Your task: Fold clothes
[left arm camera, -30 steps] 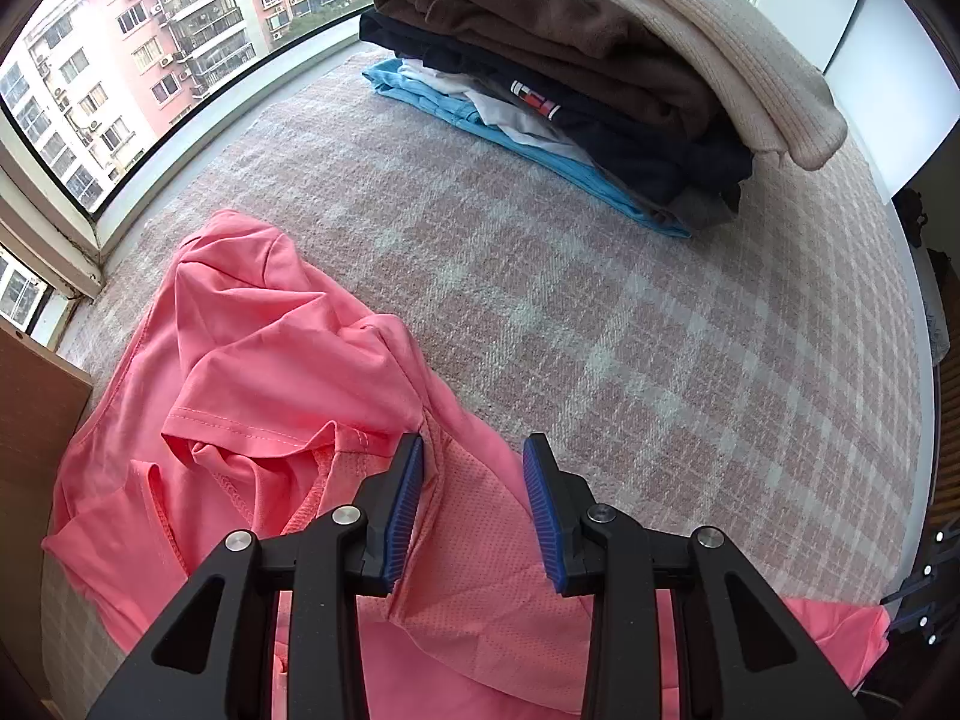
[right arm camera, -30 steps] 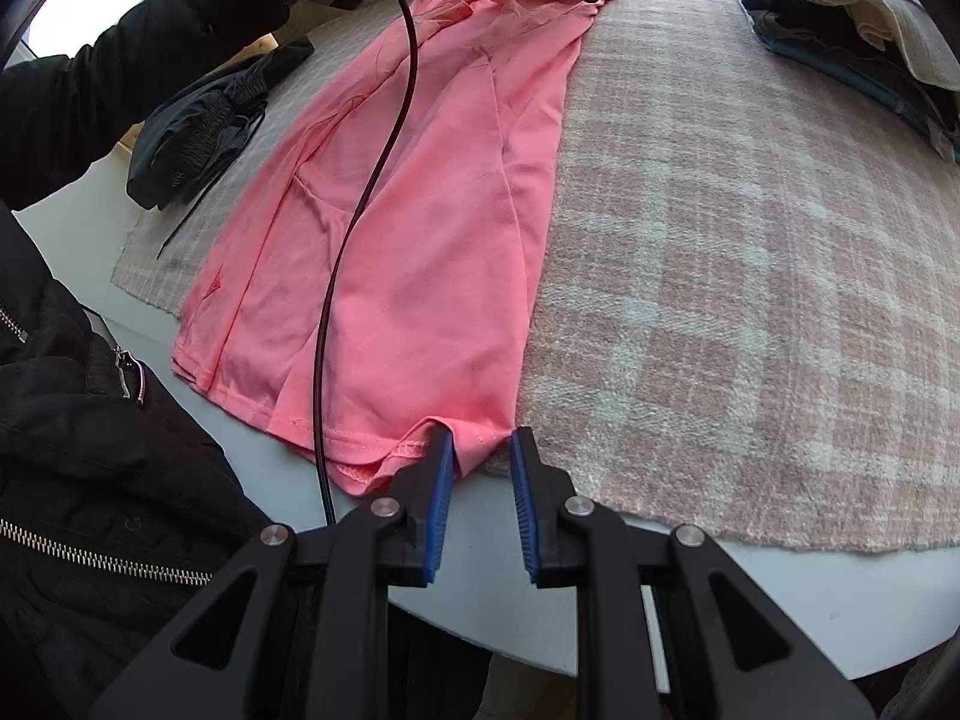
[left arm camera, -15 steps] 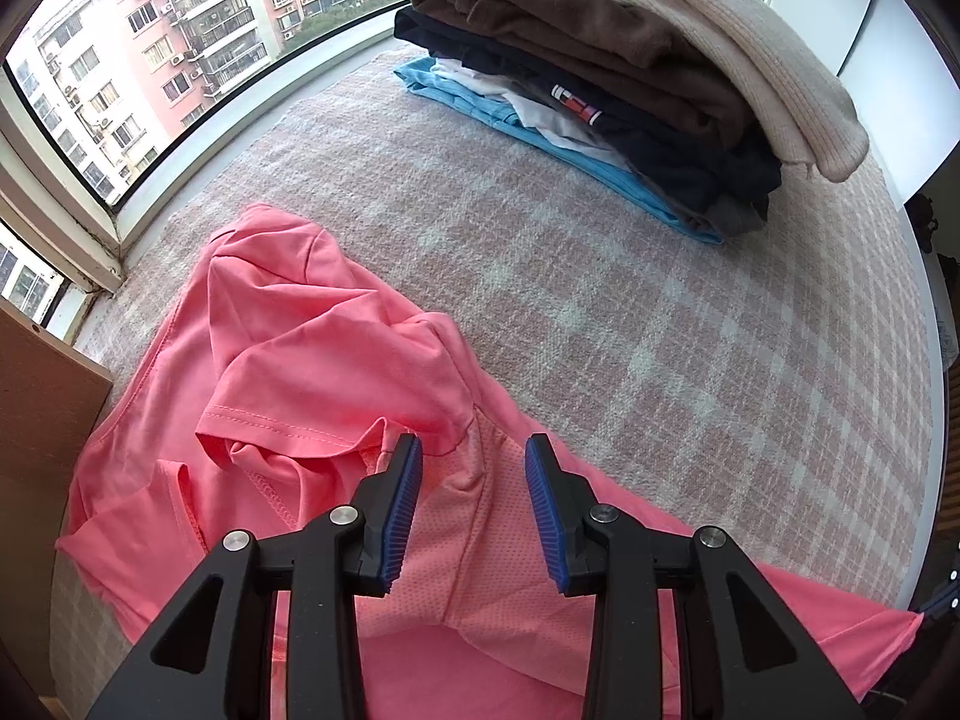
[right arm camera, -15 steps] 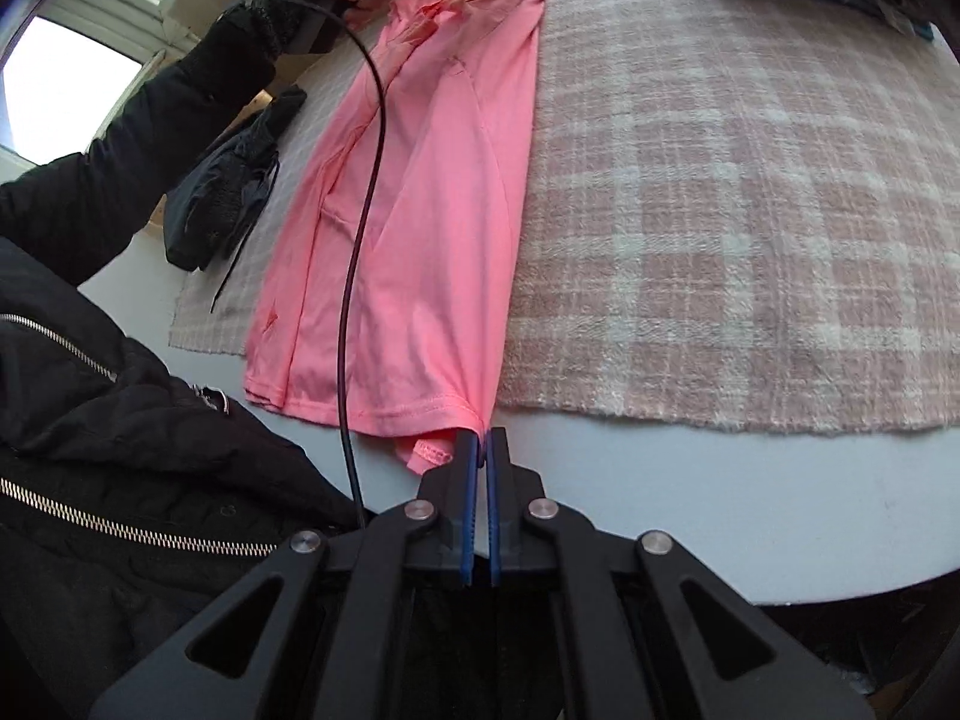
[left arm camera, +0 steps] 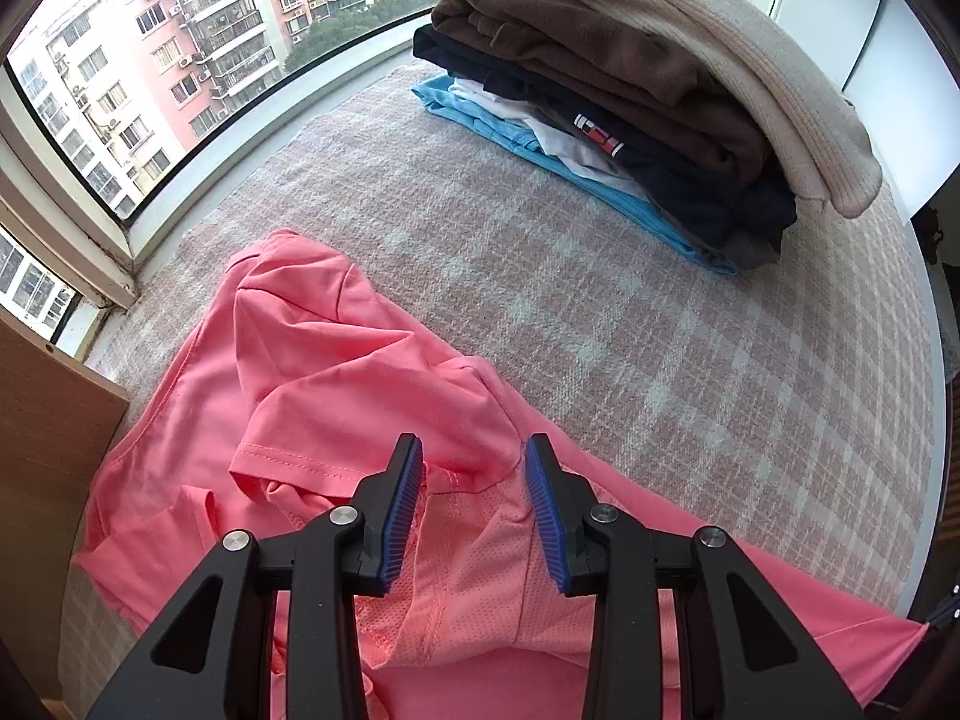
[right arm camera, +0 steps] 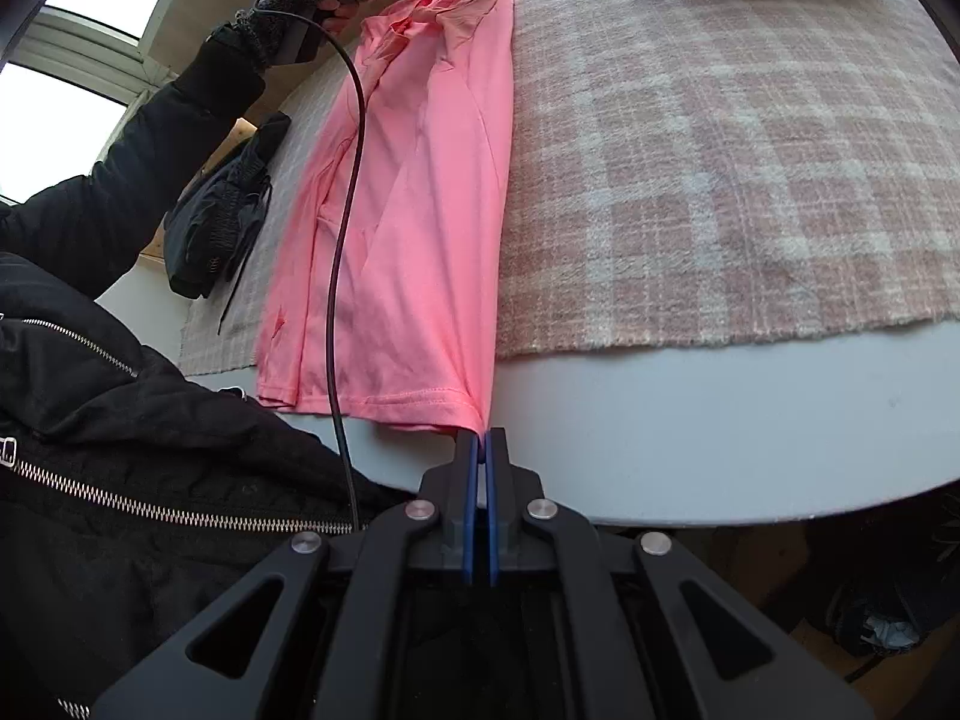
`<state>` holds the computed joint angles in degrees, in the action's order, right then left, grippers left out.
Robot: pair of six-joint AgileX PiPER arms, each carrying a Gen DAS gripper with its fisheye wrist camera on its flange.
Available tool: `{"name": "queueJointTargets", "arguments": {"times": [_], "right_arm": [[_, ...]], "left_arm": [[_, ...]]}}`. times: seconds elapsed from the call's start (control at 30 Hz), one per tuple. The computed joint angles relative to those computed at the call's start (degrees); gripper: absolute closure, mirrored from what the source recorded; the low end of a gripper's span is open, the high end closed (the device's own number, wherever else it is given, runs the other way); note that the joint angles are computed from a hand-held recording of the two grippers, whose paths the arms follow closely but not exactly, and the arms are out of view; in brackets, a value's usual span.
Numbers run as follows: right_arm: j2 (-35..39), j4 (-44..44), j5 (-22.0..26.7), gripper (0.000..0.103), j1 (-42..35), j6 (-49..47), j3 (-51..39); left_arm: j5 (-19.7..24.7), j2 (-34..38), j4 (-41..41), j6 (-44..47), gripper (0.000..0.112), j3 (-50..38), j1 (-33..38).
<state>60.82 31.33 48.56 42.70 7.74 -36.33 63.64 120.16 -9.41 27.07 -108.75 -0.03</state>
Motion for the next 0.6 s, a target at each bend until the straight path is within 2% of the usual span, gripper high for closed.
{"name": "queueJointTargets", "arguments": {"times": [0.07,0.13,0.2,0.27,0.37,0.5,0.53,0.57,0.6], "right_arm": [[2.88,-3.02,-0.66,0.101,0.18,0.88,-1.32],[5.62,-3.44,1.31,0.100,1.48,-0.42,-2.85],[7.27,-9.95,5.12,0.099,6.08,4.60,-5.77],[6.26,-11.25,10.16,0.099,6.63,5.69,-7.42],[3.48,-15.22,17.40,0.098,4.81,7.59,-11.02],[5.16,-17.17,17.34,0.098,-2.69,2.50,-19.93],[7.31,-17.34,16.40,0.093,-4.15,0.31,-23.18],[10.18,-17.90,15.25,0.080,-4.90,-1.58,-26.94],[13.40,-18.11,14.27,0.073,-5.66,-3.84,-31.06]], "left_arm": [[-0.06,0.57,0.31,-0.81,0.078,-0.50,-0.08],[-0.43,0.34,0.00,-1.23,0.078,-0.43,0.12],[-0.62,-1.13,-0.94,-0.50,0.078,1.06,0.60],[-1.80,-3.94,-1.13,0.63,0.078,4.60,1.00],[-2.83,-9.27,-3.57,3.46,0.078,11.76,2.97],[-4.73,-21.47,-7.98,6.66,0.078,25.90,6.49],[-4.40,-25.28,-9.21,7.48,0.078,29.44,7.45],[-3.74,-29.06,-10.42,8.29,0.078,32.66,8.53],[-2.83,-32.85,-11.50,8.90,0.078,35.66,9.69]]}}
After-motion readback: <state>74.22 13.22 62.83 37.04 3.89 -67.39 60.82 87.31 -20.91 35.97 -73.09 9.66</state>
